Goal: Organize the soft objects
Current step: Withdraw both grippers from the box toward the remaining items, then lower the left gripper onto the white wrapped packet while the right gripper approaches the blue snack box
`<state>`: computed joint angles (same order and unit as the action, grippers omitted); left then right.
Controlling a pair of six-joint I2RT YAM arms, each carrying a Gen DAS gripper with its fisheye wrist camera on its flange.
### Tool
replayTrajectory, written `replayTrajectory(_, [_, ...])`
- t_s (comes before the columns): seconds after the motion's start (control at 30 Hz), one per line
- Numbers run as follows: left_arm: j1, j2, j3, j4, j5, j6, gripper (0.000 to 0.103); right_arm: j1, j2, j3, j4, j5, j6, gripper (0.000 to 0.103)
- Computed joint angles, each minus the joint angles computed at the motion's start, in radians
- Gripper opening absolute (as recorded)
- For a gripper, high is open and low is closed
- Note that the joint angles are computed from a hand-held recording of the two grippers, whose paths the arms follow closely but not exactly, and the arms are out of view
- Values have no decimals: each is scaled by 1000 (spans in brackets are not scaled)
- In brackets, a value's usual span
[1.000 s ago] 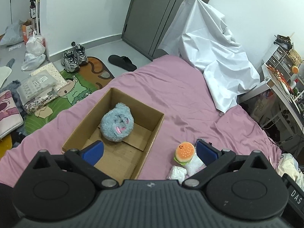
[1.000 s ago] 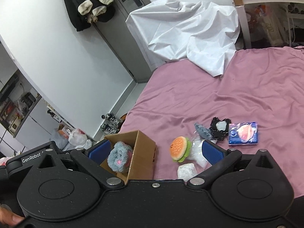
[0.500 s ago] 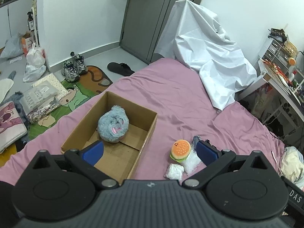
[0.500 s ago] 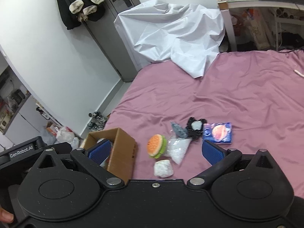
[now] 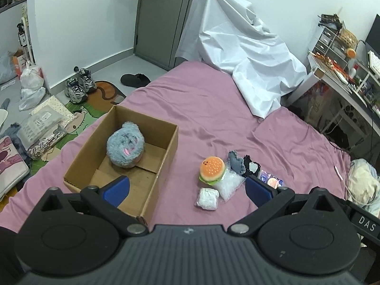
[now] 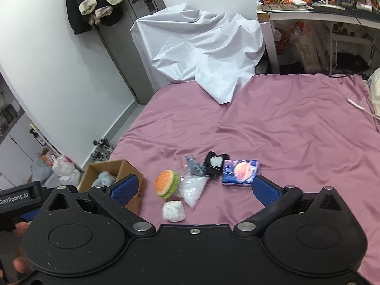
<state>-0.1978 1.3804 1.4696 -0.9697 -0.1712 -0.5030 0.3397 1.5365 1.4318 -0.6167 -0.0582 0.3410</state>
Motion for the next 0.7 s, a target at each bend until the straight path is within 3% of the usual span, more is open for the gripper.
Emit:
replayTrajectory(0.37, [-62,52,34,-59,-46,-19,103,-85,11,11,-55,-112,-9,103])
replayTrajectory(0.7, [-91,73,0,-6,-52,-36,102,-155,27,-9,-14,-178,-1,103])
